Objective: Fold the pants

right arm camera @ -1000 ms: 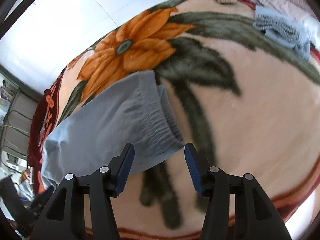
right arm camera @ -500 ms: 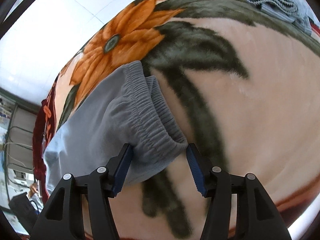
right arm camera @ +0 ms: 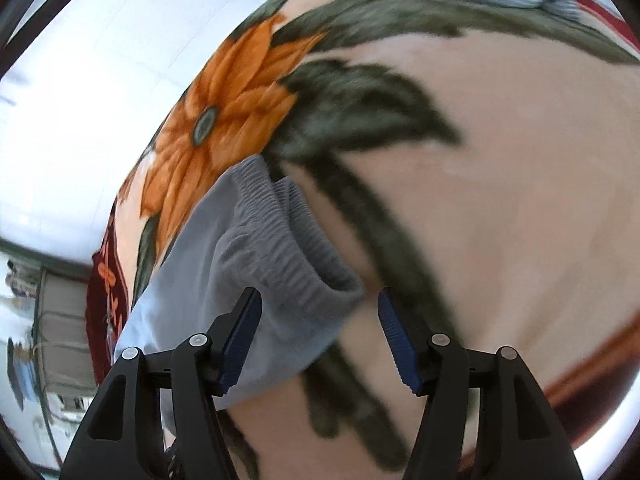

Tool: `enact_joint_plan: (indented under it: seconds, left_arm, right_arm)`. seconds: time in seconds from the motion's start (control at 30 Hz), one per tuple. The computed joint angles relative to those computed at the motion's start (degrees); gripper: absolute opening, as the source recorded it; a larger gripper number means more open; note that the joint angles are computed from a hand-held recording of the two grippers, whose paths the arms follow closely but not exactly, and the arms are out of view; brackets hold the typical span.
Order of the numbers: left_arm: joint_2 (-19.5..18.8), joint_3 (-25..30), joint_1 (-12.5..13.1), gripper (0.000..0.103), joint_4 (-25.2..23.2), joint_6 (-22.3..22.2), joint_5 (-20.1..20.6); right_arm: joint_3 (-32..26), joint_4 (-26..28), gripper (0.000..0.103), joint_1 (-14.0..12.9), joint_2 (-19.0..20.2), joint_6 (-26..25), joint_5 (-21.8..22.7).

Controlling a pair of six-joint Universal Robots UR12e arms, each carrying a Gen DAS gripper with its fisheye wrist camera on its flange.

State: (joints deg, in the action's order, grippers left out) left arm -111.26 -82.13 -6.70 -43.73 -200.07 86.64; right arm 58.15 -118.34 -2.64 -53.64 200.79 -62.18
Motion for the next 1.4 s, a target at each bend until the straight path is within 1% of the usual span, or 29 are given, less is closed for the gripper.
enact_joint_plan:
  seconds: [0.07, 0.13, 0.17, 0.2, 0.23, 0.3, 0.4, 0.43, 0.47, 0.5, 0.53, 0.6, 0.63, 0.7, 0.73, 0.8, 0.9, 0.97, 1.03, 1.1, 1.17, 1.27, 1.33, 1.37, 1.4]
  left_arm:
    - [-0.27, 0.33, -0.04, 0.009, -0.82, -0.27, 0.03]
    - [-0.53, 0.48, 0.01, 0.009, -1.22, -1.17, -0.20]
    - [-0.62, 0.46, -0.04, 0.011, -1.01, -1.48, -0.04]
    - [-0.70, 0.43, -0.06, 0.015, -0.75, -1.50, -0.03]
    - [-0.74, 0.31, -0.05, 0.017, -0.17, -1.33, -0.12]
    - [-0.82, 0.12, -0.10, 0.024, 1.16, -1.00, -0.05]
    - [-1.44, 0.67, -0.48, 0.026, 1.98, 0.11, 1.20]
    - [-1.66, 0.93, -0.63, 0.026, 2.01, 0.54, 1.69]
    - [-1.75, 0.99, -0.75, 0.025, 2.18, 0.96, 2.21]
    - [-1.79, 1.00, -0.86, 0.015, 2.42, 1.20, 2.78]
    - [-1.68, 0.79, -0.84, 0.012, 2.73, 1.40, 2.98]
    - [-1.22, 0.16, -0.49, 0.009, 3.44, 1.29, 1.68]
    - [-0.92, -0.20, -0.33, 0.009, 3.75, 1.32, 1.14]
    - [-0.14, -0.82, -0.03, 0.009, 4.22, 0.89, -0.85]
    - [0.34, -1.21, 0.07, 0.009, 4.55, 0.73, -1.97]
    - [1.09, -1.65, -0.07, 0.008, 4.71, 1.24, -3.76]
    - [1.67, -1.77, -1.16, 0.008, 4.19, 3.79, -5.20]
    - [1.54, -1.47, -1.86, 0.008, 2.90, 5.15, -7.03]
    - [0.99, -0.95, -2.69, 0.008, 1.14, 6.63, -8.57]
    - [0.54, -0.57, -3.47, 0.008, -0.73, 8.14, -8.95]
    - [0.18, -0.26, -4.08, 0.008, -2.18, 9.26, -8.45]
    - [-0.31, 0.52, -4.54, 0.008, -4.42, 10.36, -6.90]
    - [-0.24, 0.67, -4.41, 0.009, -5.43, 10.21, -7.08]
    - [-0.05, 0.62, -4.33, 0.010, -5.65, 10.19, -7.06]
    - [0.24, 0.56, -4.24, 0.015, -5.99, 10.48, -6.79]
  right_arm:
    - [0.66, 0.21, 0.062, -0.11, -0.27, 0.61, 0.23]
    - [-0.22, 2.65, 0.062, -0.07, 0.40, -0.78, 1.72]
    - [-0.67, 3.29, 0.062, 0.07, 0.68, -1.14, 1.57]
    - [-0.81, 3.12, 0.062, 0.19, 0.81, -1.17, 1.32]
    - [-1.14, 2.67, 0.063, 0.38, 1.07, -1.21, 1.07]
    - [-1.89, 2.52, 0.065, 0.67, 1.56, -1.16, 0.67]
    - [-3.12, 2.50, 0.065, 1.05, 2.30, -0.94, 0.24]
    - [-3.16, 2.27, 0.063, 1.02, 2.35, -1.47, 0.49]
    - [-3.27, 2.15, 0.058, 1.04, 2.38, -2.27, 0.23]
    - [-3.62, 2.17, 0.036, 1.15, 2.44, -3.58, -0.85]
    - [-3.98, 2.36, 0.027, 1.09, 2.54, -4.47, -0.82]
    - [-4.02, 1.46, 0.018, 0.46, 2.52, -4.94, 1.25]
    - [-4.03, 0.99, 0.016, 0.24, 2.50, -5.08, 1.81]
    - [-4.20, -0.27, 0.015, -0.18, 2.30, -6.10, 2.01]
    - [-4.18, -1.47, 0.015, -0.29, 2.00, -6.95, 0.77]
    - [-4.17, -2.42, 0.014, -0.60, 1.60, -7.96, -0.07]
    - [-4.10, -2.74, 0.014, -1.25, 1.06, -9.45, -2.00]
    - [-3.60, -2.38, 0.014, -1.71, 0.65, -10.01, -4.13]
    - [-2.60, -1.73, 0.014, -2.41, 0.22, -10.09, -5.07]
    - [-1.53, -1.52, 0.014, -2.71, -0.10, -10.17, -6.00]
    - [-0.74, -0.65, 0.014, -2.75, -0.10, -11.38, -6.95]
    - [-0.37, -0.16, 0.020, -2.15, 0.43, -13.62, -9.96]
    - [0.38, -1.12, 0.028, -2.09, 0.24, -13.67, -10.91]
    - [0.55, -1.35, 0.029, -2.17, 0.11, -13.43, -10.87]
    - [0.59, -1.26, 0.029, -2.25, 0.01, -13.31, -10.66]
